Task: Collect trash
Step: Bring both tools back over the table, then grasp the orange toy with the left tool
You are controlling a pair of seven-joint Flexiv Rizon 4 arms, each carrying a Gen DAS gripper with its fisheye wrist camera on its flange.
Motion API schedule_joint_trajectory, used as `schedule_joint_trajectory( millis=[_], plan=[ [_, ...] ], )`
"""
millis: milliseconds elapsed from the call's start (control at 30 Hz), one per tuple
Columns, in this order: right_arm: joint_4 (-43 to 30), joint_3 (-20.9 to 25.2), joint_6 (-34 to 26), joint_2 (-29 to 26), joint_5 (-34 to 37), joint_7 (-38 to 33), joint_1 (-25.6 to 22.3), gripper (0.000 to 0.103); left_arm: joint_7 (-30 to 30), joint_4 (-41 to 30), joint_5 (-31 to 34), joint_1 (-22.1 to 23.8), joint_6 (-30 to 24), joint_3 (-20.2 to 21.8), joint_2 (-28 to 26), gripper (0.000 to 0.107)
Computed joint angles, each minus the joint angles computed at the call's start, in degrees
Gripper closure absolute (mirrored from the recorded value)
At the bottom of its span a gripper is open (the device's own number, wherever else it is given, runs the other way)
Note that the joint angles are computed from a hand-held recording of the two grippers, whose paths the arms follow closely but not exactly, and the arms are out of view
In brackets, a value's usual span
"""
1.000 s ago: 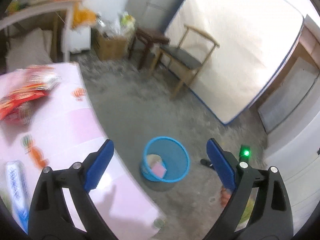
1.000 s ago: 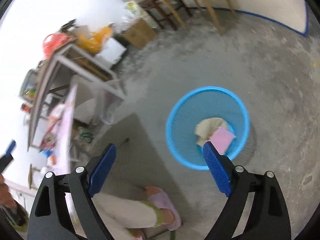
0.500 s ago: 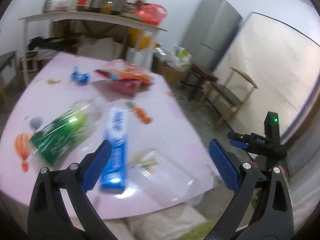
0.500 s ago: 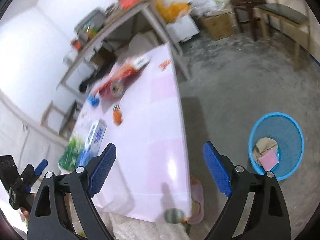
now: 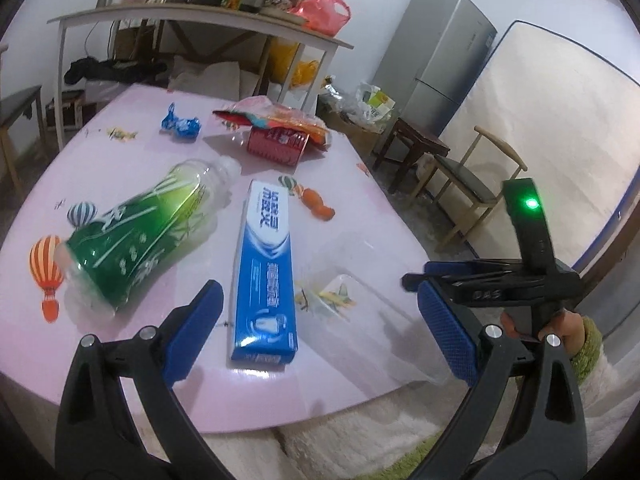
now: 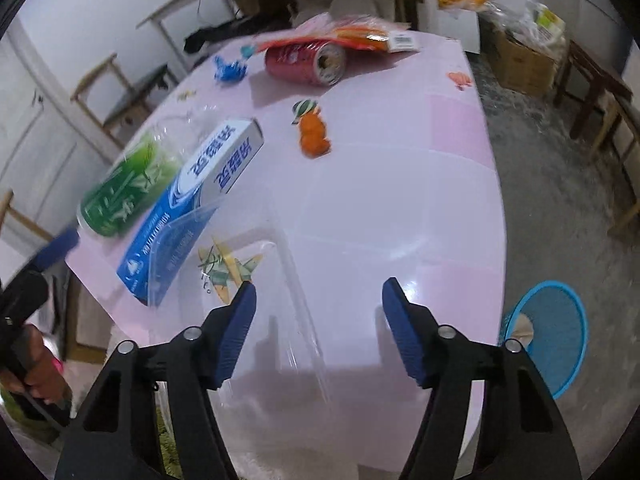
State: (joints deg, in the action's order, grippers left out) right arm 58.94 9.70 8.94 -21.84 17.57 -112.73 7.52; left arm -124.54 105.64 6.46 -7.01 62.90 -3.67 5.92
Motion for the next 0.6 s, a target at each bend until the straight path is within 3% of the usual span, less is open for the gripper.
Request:
schedule_joint_trajectory(
  millis=[133,300,500,600],
  plan=[
    [-0.36,-0.21,-0.57,-1.29,-3.04,0.59,2.03,0.065,0.93,-0.68,-0.27,0.07,0.88,0.14,-0.88,0.015],
    [-1.11,-0.02,-1.65,-2.09,-2.54,1.6,1.73,0.087,4.59,-2.6,-3.36,-0.19,0.2,0.61,-2.97,0.033],
    [-1.09,-0.3,0.11,-2.4,-1.77,4.24,1.18,0.091,10.1,-9.91,-10.04,0.37,-6.23,1.18,-8.62,0.046],
    [-1.61,-0.78,1.38,-2.87,-1.48,6.22,0.32,0.091,12.49,-19.26,-10.74,1.19,-15.41,1.23,-14.41,0.054]
  ],
)
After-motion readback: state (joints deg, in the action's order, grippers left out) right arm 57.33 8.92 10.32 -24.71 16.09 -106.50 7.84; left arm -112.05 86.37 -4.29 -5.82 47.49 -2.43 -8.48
